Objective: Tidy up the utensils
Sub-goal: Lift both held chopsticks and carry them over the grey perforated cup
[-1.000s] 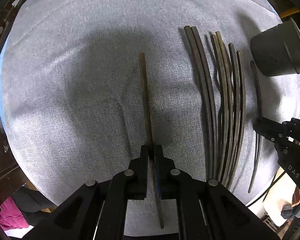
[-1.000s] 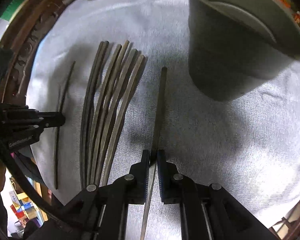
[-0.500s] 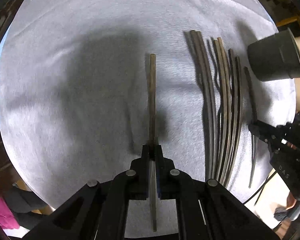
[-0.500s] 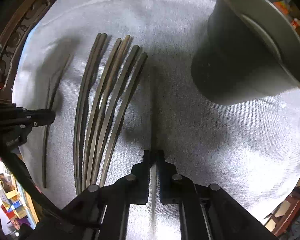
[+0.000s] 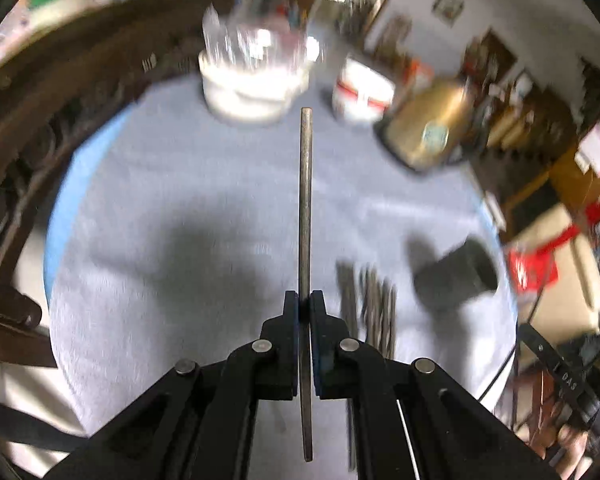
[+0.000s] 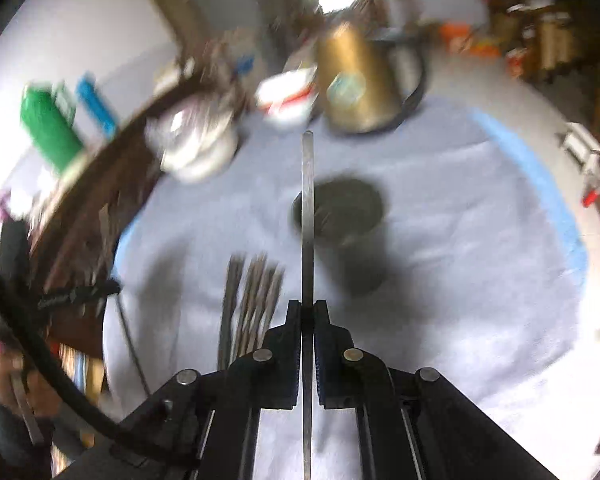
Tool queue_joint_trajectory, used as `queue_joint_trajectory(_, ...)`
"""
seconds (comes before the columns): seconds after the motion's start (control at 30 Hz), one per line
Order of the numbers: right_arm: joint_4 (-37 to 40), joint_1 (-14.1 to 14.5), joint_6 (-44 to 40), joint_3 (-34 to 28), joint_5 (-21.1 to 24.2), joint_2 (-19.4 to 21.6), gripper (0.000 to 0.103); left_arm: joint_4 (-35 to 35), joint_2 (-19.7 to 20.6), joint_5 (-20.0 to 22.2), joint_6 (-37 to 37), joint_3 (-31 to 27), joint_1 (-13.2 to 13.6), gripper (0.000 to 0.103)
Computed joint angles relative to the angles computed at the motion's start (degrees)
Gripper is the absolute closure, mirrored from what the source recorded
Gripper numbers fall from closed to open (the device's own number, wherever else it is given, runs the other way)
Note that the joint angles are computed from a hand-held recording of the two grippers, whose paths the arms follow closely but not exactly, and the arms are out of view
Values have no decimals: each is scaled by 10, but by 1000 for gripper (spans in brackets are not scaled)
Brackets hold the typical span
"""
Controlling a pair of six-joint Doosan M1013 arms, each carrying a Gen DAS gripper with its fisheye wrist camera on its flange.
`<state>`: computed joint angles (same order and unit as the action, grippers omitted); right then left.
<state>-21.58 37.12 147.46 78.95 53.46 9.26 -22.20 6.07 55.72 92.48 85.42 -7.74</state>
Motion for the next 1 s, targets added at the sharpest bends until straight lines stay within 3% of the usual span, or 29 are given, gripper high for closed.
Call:
queue_joint_trajectory(0.13,-166,18,127,33,-13,-10,97,56,-31,-146,-31,55,-33,98)
queue_joint_trajectory(0.2,-261,32,187,46,1,-6,97,81,-38,-193,-42,67,-41,98)
queue_joint_trajectory(0.33,-330,37,251,63,6,-2,97,138,-45,-256,-83,89,-53,98)
queue_joint_trajectory(0.67,-371,45,267,86,7,-13,97,218,-56,-289,-125,117,-74,97)
queue_joint_trajectory(1.0,-379,64,300,112,20,-39,96,150,-88,-292,-74,141,-60,97)
